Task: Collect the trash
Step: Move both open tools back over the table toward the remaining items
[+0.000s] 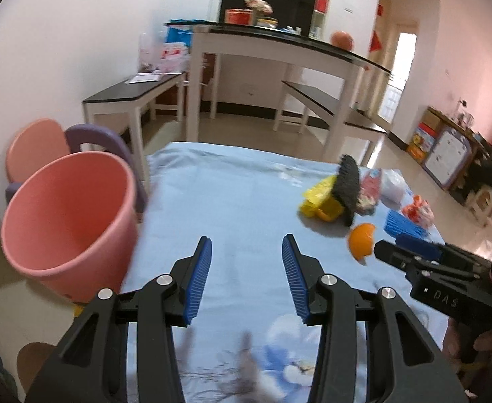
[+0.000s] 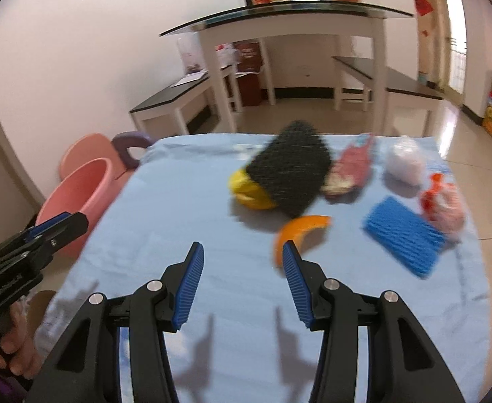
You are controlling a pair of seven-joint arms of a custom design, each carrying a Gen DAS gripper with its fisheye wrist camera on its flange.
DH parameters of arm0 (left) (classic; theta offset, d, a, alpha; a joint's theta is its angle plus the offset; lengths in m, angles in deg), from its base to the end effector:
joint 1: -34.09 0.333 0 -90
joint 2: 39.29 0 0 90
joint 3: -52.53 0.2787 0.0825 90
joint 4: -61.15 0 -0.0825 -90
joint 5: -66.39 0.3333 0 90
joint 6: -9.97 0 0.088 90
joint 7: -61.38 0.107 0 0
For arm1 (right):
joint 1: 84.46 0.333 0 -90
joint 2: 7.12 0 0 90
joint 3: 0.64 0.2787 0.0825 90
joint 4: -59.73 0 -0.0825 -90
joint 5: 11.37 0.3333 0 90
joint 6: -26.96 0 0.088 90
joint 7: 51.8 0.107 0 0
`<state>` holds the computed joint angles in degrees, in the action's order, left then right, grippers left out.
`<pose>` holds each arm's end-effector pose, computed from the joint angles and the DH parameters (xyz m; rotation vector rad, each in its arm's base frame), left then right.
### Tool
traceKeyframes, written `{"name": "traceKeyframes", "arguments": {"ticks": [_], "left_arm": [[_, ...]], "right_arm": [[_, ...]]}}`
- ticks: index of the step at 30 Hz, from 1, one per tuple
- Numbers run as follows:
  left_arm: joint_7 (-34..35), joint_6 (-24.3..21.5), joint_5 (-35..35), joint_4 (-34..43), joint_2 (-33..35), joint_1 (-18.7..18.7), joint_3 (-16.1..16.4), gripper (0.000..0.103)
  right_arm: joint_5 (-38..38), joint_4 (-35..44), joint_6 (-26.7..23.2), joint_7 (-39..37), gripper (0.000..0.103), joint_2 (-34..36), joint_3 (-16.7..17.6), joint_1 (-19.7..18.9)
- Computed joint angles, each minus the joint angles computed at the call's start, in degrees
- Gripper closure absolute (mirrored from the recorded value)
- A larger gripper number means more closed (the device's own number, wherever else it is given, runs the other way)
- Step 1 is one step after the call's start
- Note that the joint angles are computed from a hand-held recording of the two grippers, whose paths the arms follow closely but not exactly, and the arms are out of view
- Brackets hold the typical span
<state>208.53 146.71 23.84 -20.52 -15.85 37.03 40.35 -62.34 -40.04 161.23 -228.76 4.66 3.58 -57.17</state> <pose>0.6545 -0.0862 0.5114 -1.1134 2.4076 -1.2183 0.5214 0.3021 0.4839 -1.1893 2.1582 -0.7666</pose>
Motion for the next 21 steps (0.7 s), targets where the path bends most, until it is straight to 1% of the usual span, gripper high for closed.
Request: {"name": "traceKeyframes", "arguments": {"ticks": [4,13,21], "left_arm": [[0.9,-0.8,0.2,-1.5,-0.9,-1.0,-0.6,0.059],[3.3,-3.6,0.4,-3.1,-1.9,-3.7,-1.5,0.059],[1.9,-7.8,2.7,-0.4,0.2,-6.4,-1.8,0.059]], "right_arm": [[-0.5,-6.9,-0.6,3.5,0.055,-4.9,0.2,-0.7],[-0.7,-17.7,-1.1,9.6,0.055,-13.0,1.7,-4.5],[-0.1,-23.0,-0.4,11.6,0.055,-16.9,2.8,-7.0]]}}
